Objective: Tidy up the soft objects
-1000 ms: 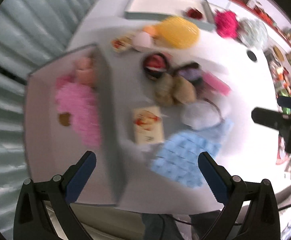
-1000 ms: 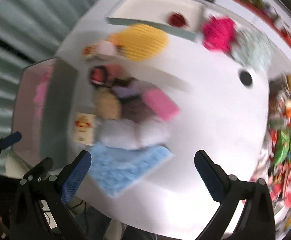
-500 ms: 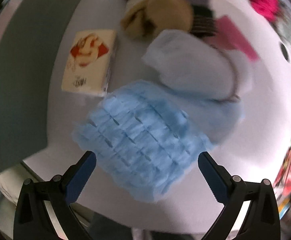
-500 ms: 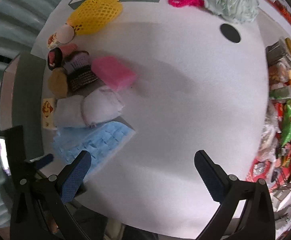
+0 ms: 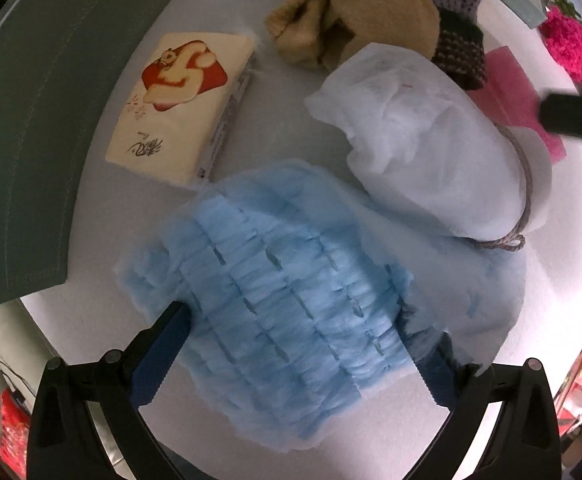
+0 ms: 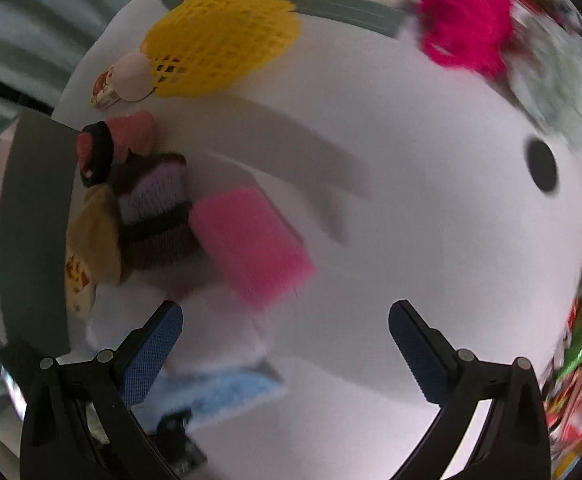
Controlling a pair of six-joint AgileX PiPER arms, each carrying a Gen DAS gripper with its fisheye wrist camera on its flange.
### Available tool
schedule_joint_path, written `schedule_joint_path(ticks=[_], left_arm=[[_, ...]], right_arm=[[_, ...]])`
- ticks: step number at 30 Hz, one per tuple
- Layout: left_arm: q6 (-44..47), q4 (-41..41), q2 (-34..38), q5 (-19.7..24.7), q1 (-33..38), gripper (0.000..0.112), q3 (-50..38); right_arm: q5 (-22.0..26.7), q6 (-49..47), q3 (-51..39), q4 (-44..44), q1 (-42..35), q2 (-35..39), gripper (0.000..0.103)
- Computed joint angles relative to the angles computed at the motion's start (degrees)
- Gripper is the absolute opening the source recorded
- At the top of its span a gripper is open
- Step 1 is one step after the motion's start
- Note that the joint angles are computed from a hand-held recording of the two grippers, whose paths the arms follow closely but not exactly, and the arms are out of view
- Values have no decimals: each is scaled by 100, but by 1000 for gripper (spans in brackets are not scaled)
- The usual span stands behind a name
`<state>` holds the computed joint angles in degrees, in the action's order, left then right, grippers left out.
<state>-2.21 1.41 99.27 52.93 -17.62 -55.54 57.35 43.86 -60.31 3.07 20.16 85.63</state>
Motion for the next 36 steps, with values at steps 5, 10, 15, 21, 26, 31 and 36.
schedule_joint_path(ticks=[5,10,15,21,26,31,36], left_arm=[[-120,19,-250,-125,48,103,293],[-112,-18,-48,423,77,103,-72],[11,-110,-208,628,-16,86,-101],[717,-389,-516,971,-40,28,-106],[1678,-551,-956,1339,316,16,-79],[2022,-464,-1372,1403,548,16,-10],[1782,312,-1688,217,-246,103,478]], right_arm=[[-101,-564,-380,112,-128,635,99],[40,-1068,-634,404,-199,981,55],[7,-937,-416,310,-156,686,49],[67,-538,308,206,-46,-389,49],[232,-87,742,223,233,-1157,49],[270,373,1092,370,476,-1726,49],[517,410,1169,496,497,-1990,49]])
